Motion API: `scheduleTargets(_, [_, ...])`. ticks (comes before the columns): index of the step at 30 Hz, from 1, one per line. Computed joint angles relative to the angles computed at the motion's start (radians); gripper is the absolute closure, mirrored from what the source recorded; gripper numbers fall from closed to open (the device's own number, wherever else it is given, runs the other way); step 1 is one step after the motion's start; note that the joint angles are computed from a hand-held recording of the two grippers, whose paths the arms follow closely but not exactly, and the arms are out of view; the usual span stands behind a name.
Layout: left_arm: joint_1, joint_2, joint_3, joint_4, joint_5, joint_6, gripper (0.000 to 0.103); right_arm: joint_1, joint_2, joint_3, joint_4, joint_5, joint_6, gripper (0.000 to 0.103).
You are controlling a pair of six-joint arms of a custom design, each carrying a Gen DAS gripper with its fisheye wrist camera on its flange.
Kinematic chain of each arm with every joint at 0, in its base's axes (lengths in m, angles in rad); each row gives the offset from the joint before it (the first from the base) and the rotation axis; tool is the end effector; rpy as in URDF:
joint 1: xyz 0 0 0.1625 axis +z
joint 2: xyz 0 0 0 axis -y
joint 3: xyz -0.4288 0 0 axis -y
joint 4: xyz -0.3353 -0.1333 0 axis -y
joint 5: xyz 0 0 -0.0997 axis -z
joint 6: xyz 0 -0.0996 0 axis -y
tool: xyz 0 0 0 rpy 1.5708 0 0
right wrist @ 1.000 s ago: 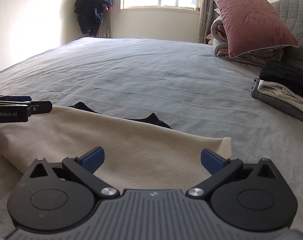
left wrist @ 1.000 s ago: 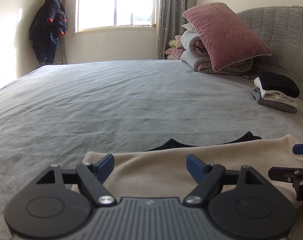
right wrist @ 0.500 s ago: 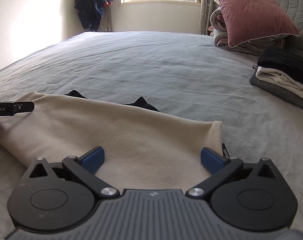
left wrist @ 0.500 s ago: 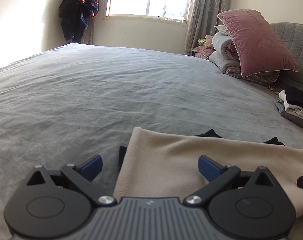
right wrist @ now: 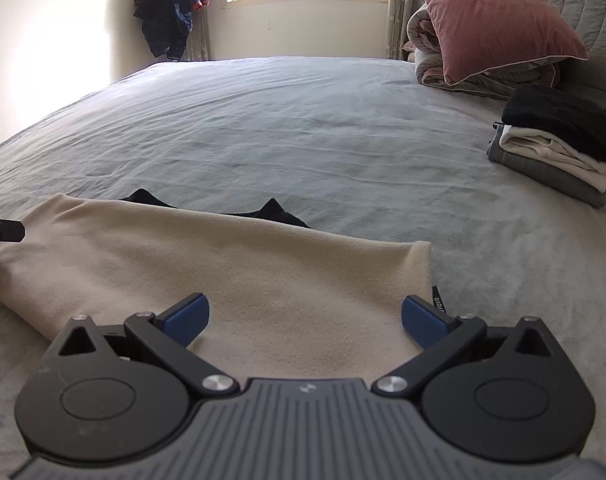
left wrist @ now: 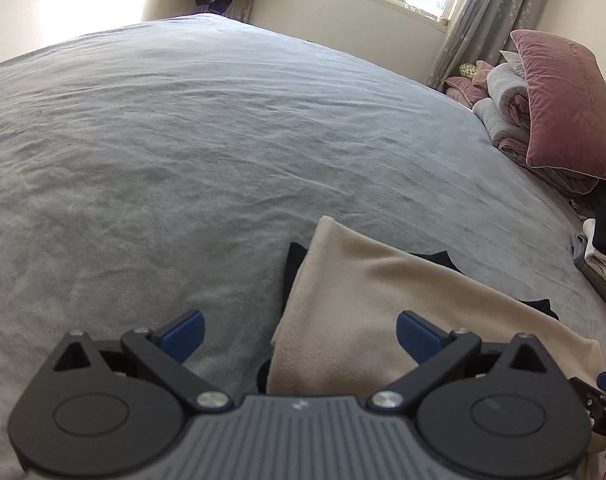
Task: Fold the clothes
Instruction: 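Move both open grippers to the ends of the folded beige shirt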
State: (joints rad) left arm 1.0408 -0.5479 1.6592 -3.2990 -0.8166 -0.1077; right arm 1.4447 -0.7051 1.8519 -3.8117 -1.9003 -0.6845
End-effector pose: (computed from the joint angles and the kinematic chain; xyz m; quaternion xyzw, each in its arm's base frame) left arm -0.1487 -0.6524 0.0838 0.0764 0.8896 -0.3780 0.2447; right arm 0.0256 -0.6020 0.1801 0.1502 -0.8334 0.4163 0.3310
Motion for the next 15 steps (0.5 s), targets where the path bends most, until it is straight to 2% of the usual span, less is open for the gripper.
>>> scheduleTargets(6, [-0.026,-0.051,0.085,0.036,0.001,-0.221,0.001,0.012,-0.009,-0.003,0.023,-0.021,0.028,0.000])
scheduleTargets(10, [-0.034,-0.070,0.133,0.015,-0.059,-0.332,0.001,0.017,-0.021,0.007,0.041,-0.015,0.053,0.000])
scheduleTargets(15, [-0.032,-0.057,0.153,-0.047,-0.134,-0.415,0.001,0.019,-0.049,0.029,0.112,0.016,0.097,0.000])
